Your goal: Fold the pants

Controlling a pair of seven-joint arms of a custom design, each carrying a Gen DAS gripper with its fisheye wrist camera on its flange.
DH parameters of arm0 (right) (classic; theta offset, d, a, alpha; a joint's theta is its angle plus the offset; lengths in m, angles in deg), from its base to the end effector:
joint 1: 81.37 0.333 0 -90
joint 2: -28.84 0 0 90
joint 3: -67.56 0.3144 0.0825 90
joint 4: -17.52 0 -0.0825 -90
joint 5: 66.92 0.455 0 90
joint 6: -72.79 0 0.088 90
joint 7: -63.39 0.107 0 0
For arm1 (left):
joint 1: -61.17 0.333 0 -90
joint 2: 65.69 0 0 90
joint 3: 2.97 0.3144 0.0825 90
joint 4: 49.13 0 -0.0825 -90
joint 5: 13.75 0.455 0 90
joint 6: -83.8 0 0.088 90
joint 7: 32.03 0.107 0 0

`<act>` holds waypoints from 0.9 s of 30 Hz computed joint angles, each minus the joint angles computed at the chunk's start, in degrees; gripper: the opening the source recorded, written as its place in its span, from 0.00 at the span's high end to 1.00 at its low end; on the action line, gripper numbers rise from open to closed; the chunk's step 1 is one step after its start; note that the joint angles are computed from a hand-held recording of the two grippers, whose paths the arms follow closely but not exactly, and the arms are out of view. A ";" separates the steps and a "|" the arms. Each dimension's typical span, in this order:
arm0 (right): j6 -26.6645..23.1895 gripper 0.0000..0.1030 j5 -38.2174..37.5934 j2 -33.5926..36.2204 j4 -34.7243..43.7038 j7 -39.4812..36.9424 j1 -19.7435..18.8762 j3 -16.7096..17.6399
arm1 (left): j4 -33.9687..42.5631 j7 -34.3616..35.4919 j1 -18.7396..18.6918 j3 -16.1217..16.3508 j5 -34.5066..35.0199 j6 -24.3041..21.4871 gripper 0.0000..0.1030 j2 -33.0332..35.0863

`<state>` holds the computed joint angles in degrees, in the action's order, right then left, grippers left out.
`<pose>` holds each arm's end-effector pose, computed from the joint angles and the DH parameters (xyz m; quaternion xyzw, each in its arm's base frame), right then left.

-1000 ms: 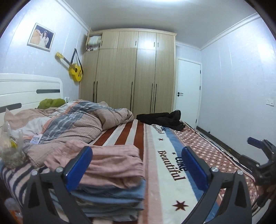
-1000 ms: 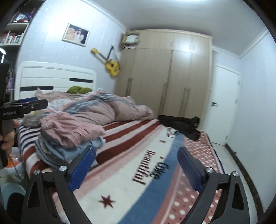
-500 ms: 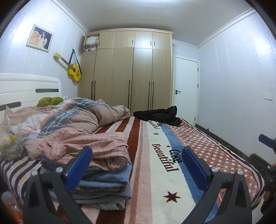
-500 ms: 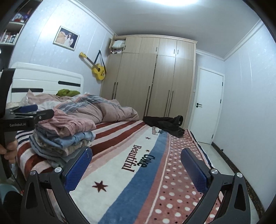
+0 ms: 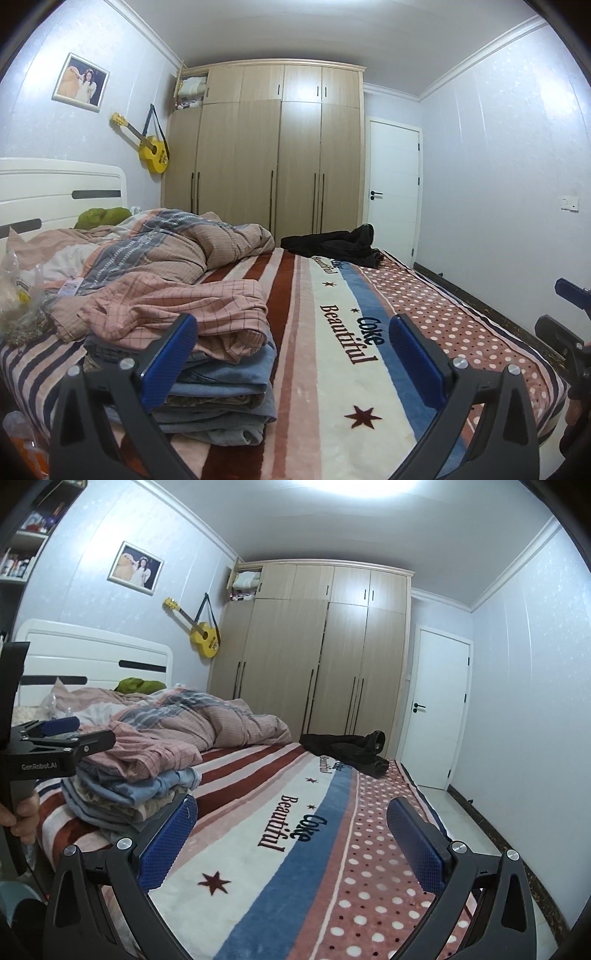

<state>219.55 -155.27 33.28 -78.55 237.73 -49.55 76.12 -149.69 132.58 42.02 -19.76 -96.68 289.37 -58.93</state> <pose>0.5291 0.4649 0.6142 -0.6126 0.4599 -0.4656 0.4432 0.5944 -0.2652 0.5749 -0.5202 0.5860 -0.4884 0.3841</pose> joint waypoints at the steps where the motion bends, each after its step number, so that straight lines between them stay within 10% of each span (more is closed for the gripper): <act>1: -0.14 0.00 0.08 0.05 0.03 0.14 0.02 0.01 | -0.65 -1.77 0.00 0.00 1.58 0.02 0.01 -0.23; 27: -1.41 0.00 1.34 -1.11 -1.63 2.06 -0.09 0.70 | -0.37 -1.62 -0.80 0.38 1.70 -1.35 0.01 -0.42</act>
<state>218.14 -153.92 32.17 -80.19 239.79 -49.64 76.82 -150.06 130.96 41.22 -19.38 -94.98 288.01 -59.35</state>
